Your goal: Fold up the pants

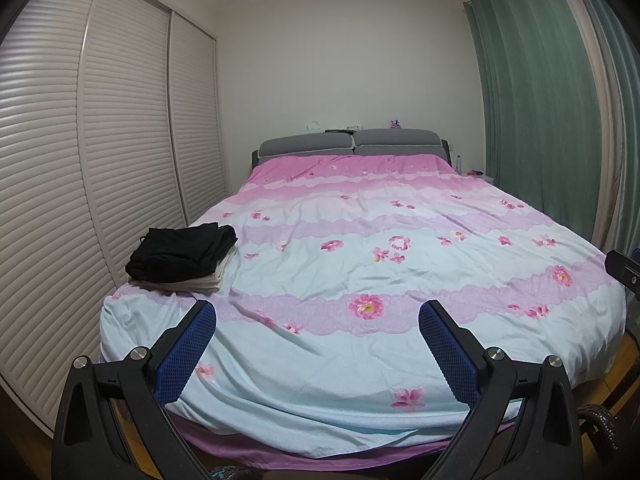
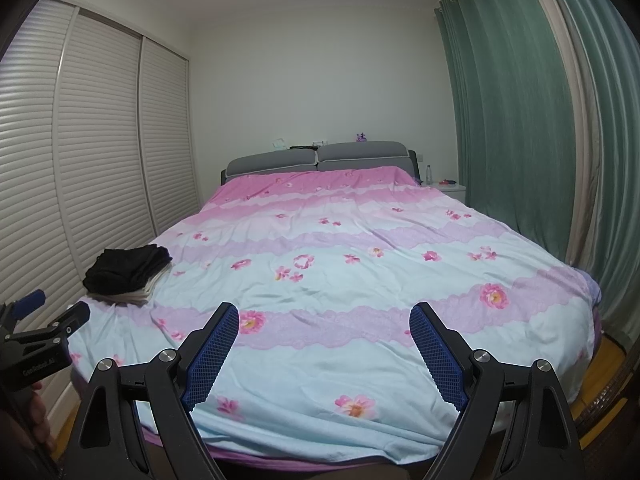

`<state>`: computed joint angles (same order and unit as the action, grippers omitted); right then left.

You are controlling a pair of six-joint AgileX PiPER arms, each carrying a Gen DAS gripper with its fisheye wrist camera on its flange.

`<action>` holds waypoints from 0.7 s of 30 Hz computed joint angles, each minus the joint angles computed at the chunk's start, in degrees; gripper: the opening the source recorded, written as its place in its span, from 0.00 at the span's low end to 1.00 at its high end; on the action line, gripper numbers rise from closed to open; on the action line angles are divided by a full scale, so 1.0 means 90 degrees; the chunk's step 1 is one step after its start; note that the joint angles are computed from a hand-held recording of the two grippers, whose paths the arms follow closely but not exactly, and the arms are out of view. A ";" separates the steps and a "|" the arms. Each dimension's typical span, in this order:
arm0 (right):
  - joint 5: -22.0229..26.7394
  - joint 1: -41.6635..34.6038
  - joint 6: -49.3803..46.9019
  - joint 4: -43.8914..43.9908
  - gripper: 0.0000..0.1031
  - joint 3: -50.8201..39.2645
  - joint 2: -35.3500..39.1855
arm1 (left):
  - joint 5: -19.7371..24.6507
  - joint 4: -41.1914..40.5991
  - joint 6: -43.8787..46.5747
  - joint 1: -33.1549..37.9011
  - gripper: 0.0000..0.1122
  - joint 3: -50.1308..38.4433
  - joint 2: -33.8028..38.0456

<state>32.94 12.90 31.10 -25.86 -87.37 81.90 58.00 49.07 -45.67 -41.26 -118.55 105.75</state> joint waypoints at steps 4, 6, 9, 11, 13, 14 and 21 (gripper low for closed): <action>0.0002 0.0008 0.0025 -0.0022 0.86 -0.0003 0.0000 | 0.0006 0.0011 -0.0011 -0.0005 0.92 -0.0011 0.0004; 0.0014 0.0027 0.0063 -0.0047 0.86 0.0000 -0.0006 | 0.0010 0.0014 -0.0026 -0.0007 0.92 -0.0015 0.0004; -0.0007 0.0014 0.0036 0.0009 0.86 -0.0002 -0.0008 | -0.0001 0.0008 -0.0023 -0.0002 0.92 -0.0008 -0.0002; 0.0009 0.0066 0.0122 -0.0075 0.86 -0.0006 -0.0014 | -0.0010 -0.0004 -0.0026 -0.0004 0.92 -0.0016 -0.0016; 0.0005 0.0050 0.0109 -0.0058 0.86 0.0008 -0.0018 | 0.0003 0.0001 -0.0011 -0.0020 0.92 -0.0041 -0.0015; 0.0006 0.0051 0.0105 -0.0047 0.86 0.0002 -0.0016 | 0.0022 -0.0004 0.0003 -0.0026 0.92 -0.0076 -0.0002; 0.0058 0.0109 0.0196 -0.0127 0.86 -0.0018 -0.0020 | 0.0070 -0.0046 0.0007 -0.0040 0.92 -0.0140 0.0004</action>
